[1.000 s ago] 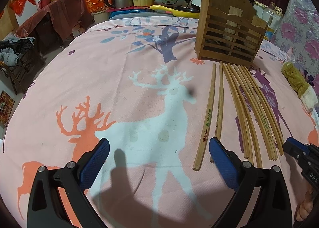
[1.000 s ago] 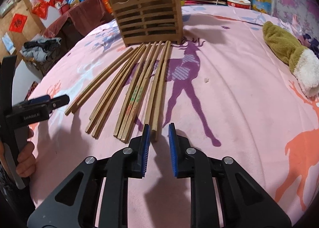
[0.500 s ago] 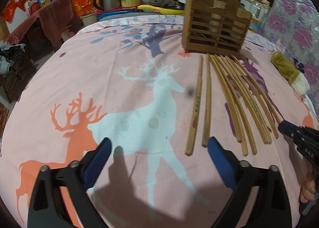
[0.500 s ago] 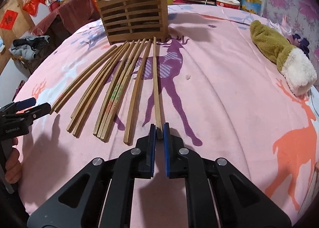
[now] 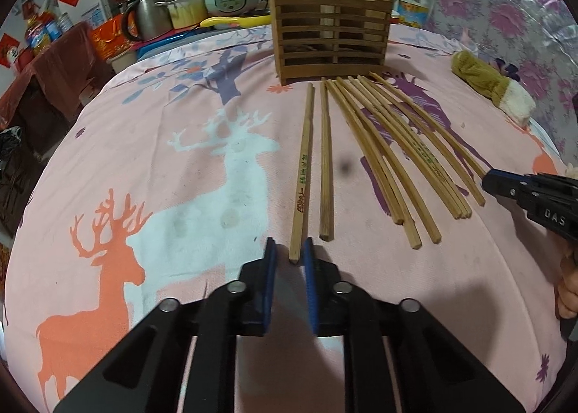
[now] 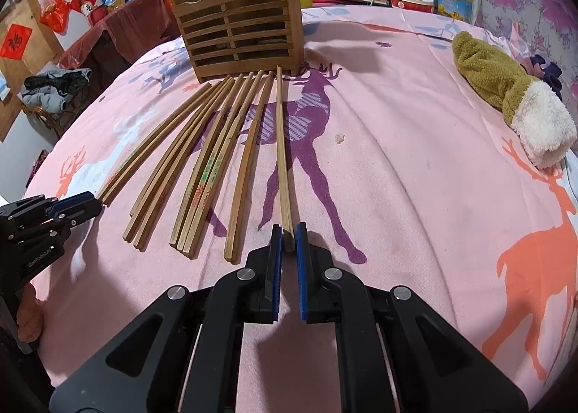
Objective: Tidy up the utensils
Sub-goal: 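Close the right tool on one chopstick while the left tool grasps another, then lift both held chopsticks into the wooden holder and open both tools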
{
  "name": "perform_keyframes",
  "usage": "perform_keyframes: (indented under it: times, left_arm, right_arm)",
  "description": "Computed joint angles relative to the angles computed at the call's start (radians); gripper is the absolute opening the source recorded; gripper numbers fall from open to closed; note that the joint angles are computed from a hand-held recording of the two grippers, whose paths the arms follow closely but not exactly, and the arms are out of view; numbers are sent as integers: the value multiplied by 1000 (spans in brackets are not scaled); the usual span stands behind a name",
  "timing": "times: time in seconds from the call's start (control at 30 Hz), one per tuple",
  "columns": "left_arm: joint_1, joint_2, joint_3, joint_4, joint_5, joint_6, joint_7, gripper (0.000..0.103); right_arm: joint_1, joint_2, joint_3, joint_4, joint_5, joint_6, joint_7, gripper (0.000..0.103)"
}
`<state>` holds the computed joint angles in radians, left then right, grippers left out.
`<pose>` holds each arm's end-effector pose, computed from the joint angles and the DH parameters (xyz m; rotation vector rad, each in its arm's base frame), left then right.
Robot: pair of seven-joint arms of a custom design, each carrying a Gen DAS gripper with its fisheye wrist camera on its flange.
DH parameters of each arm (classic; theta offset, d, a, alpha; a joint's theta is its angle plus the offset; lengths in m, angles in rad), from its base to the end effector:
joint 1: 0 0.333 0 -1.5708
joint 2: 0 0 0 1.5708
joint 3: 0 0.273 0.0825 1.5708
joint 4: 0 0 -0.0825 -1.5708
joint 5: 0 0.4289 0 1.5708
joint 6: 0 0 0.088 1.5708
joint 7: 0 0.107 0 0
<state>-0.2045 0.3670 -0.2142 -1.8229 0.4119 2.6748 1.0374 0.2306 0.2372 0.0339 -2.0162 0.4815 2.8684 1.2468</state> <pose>0.6370 -0.2867 0.3271 -1.7638 2.1011 -0.5742 0.6428 0.1467 0.3308 -1.9145 1.6293 -0.3222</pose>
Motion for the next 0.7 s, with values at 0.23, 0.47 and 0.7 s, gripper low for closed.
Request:
perform_keyframes:
  times: [0.23,0.47,0.7]
  left_arm:
    - [11,-18,-1,-27,-12,48,-11,6]
    - [56,-62,-17,-90,-77,174,-31,6]
    - [68,-99,-29,-124,-110,241,-36,6]
  right_arm:
    - [-14,-25,25,-36,56,68,-54,7]
    - [-73,-61,112,-55,379,165,-327,7]
    - [-87,-106,162,-44,839,221,-761,6]
